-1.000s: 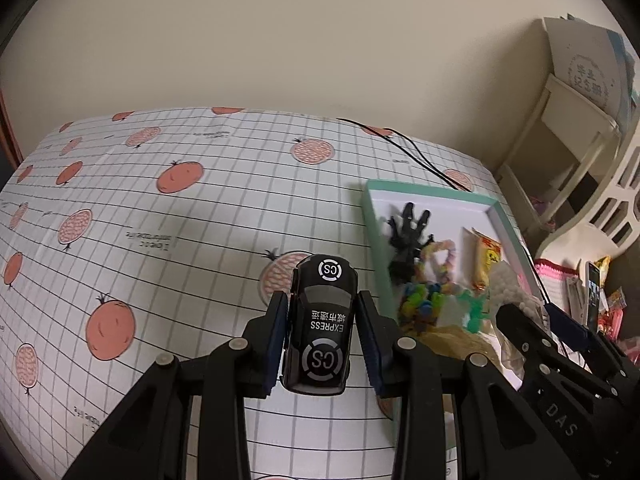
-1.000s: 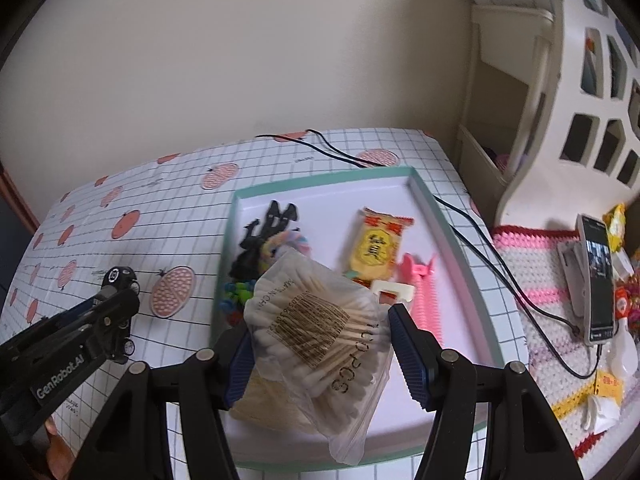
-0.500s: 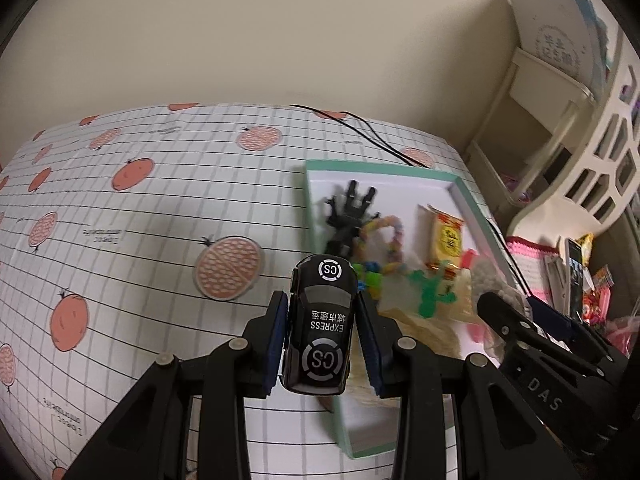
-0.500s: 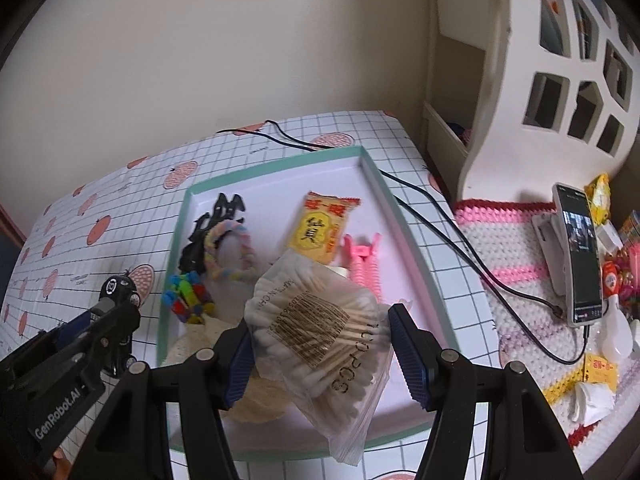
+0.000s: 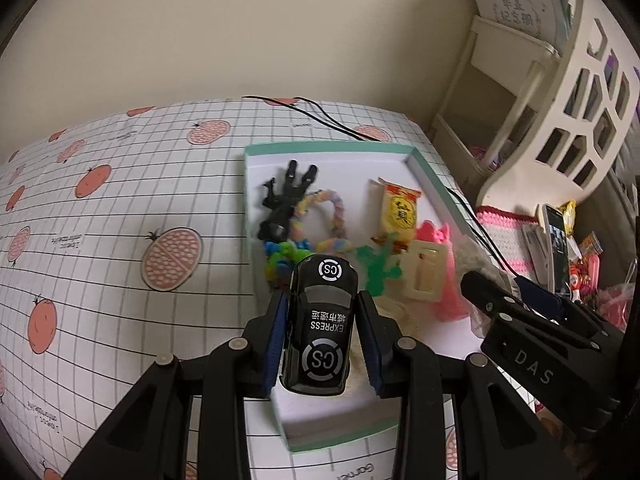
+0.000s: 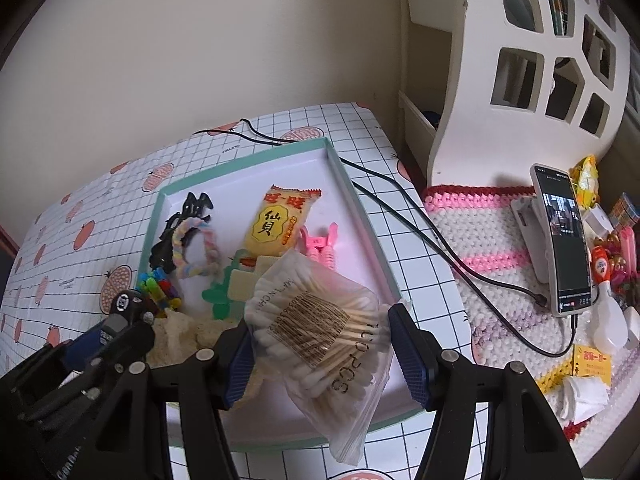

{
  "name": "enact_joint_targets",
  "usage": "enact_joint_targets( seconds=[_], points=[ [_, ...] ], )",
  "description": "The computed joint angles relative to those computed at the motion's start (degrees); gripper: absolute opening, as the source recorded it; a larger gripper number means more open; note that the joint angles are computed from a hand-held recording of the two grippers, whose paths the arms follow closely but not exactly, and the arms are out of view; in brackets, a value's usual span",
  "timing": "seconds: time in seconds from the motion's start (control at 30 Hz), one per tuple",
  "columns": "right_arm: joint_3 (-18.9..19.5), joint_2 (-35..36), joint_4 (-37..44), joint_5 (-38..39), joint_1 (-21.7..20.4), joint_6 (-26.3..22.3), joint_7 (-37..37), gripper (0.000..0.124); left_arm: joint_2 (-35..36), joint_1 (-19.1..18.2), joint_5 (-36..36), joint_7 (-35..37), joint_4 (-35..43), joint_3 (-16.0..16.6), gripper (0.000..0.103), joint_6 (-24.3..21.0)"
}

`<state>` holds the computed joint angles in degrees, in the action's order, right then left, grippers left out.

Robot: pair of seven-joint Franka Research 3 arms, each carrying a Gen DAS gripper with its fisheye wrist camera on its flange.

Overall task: Organize objects
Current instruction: 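Carry the toy car and cotton swab pack over the white tray with both tools, then lower the toy car and swab pack into the tray and open both tools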

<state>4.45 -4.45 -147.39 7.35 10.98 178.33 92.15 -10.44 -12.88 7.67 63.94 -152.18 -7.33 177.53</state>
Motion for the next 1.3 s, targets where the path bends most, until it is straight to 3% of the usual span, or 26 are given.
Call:
enact_joint_targets(
  seconds=[0.4, 1.13, 1.3],
  points=[
    [0.24, 0.36, 0.11, -1.4, 0.01, -0.63, 0.44, 0.066, 1.69, 1.19, 3.73, -3.15, 1.22, -2.95, 0.036, -0.94],
    [-1.03, 1.13, 0.81, 4.72, 2.36, -2.08, -4.88, 0.067, 1.72, -1.78, -1.48, 1.45, 0.85, -0.28, 0.036, -0.72],
    [-1.83, 0.74, 0.56, 11.05, 4.25, -0.68, -10.03, 0.067, 1.34, -2.49, -2.97, 2.69, 0.44, 0.33, 0.036, 0.39]
  ],
)
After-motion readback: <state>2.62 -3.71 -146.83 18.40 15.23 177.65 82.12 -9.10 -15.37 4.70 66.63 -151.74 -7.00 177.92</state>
